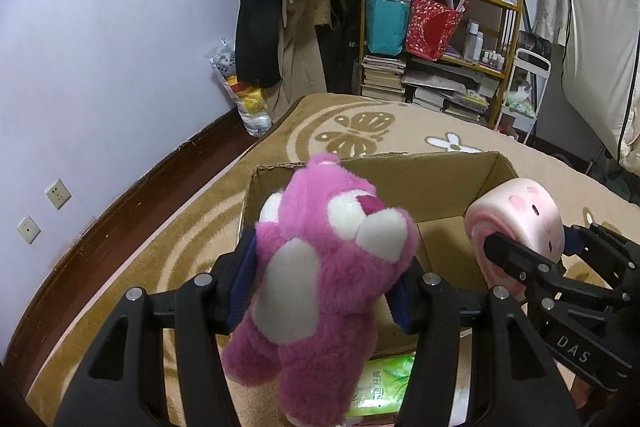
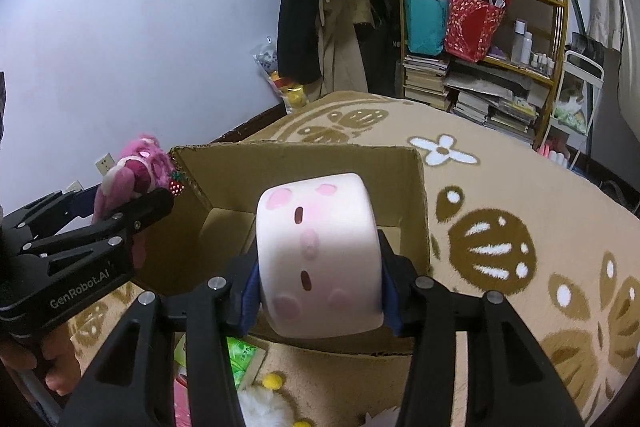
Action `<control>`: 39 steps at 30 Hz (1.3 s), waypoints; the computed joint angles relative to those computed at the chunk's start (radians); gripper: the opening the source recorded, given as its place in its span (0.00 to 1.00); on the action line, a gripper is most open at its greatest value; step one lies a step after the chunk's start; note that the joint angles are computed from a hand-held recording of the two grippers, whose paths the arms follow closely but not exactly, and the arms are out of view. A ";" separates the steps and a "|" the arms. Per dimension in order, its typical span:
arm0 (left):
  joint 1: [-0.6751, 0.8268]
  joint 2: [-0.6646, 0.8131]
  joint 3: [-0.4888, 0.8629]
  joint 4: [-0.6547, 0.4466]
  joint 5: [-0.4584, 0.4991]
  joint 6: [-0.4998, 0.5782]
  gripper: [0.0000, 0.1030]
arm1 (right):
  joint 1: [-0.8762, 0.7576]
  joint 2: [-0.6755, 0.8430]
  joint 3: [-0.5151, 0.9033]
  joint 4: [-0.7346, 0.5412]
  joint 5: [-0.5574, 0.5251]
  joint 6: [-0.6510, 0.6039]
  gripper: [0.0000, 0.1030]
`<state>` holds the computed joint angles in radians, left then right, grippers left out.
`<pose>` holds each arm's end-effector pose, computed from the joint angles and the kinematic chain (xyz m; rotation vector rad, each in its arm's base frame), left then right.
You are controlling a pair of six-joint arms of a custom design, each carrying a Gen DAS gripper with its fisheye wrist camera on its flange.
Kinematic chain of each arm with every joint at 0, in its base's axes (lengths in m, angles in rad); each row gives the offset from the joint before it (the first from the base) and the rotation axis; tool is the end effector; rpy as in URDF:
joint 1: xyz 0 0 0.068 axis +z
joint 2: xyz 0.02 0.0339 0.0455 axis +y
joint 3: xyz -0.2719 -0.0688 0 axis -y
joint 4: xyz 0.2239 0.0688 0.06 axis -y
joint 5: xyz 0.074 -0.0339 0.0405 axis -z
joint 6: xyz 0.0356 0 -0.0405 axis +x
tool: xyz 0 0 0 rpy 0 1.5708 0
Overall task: Organize soft objects
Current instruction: 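Carry both plushes into the cardboard box and open both tools to release them, then withdraw both tools from the box back toward the pile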
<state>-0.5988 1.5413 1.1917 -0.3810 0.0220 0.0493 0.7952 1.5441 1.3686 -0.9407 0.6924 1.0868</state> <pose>0.2676 -0.1836 0.2918 0.7497 2.1963 -0.3058 0.2180 0.1899 0.3142 0.5302 2.2742 -0.0594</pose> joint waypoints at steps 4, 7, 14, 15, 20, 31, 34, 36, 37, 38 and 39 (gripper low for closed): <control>0.004 0.004 0.004 -0.009 0.010 0.003 0.58 | 0.004 0.005 0.002 -0.003 0.001 0.005 0.52; 0.016 0.009 0.009 -0.019 0.030 0.006 0.61 | 0.001 0.021 0.022 -0.030 0.003 0.013 0.52; 0.011 -0.019 -0.018 0.008 -0.012 0.013 0.81 | 0.006 0.006 0.017 -0.033 0.016 0.031 0.66; 0.010 -0.021 -0.019 0.009 -0.020 0.015 0.86 | 0.008 0.001 0.015 -0.030 0.021 0.033 0.69; 0.016 -0.034 -0.011 -0.011 -0.021 0.043 0.96 | 0.009 -0.022 0.025 -0.058 0.047 0.056 0.89; 0.059 -0.122 -0.021 -0.087 -0.017 0.022 1.00 | 0.064 -0.023 0.115 -0.192 0.097 0.130 1.00; 0.069 -0.128 0.001 -0.170 -0.040 0.031 1.00 | 0.090 -0.023 0.141 -0.235 0.086 0.155 1.00; 0.077 -0.144 -0.002 -0.199 -0.038 0.026 1.00 | 0.111 -0.011 0.175 -0.284 0.089 0.176 1.00; 0.083 -0.157 -0.007 -0.214 -0.036 0.024 1.00 | 0.123 -0.006 0.194 -0.312 0.093 0.189 1.00; 0.087 -0.169 -0.011 -0.223 -0.034 0.026 1.00 | 0.136 -0.002 0.211 -0.339 0.096 0.205 1.00; 0.091 -0.188 -0.021 -0.232 -0.031 0.028 1.00 | 0.150 0.002 0.228 -0.363 0.100 0.220 1.00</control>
<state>-0.5074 1.3534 1.1705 -0.6135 -0.0094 0.0778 0.9456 1.5458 1.5969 -1.3037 0.7926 1.3070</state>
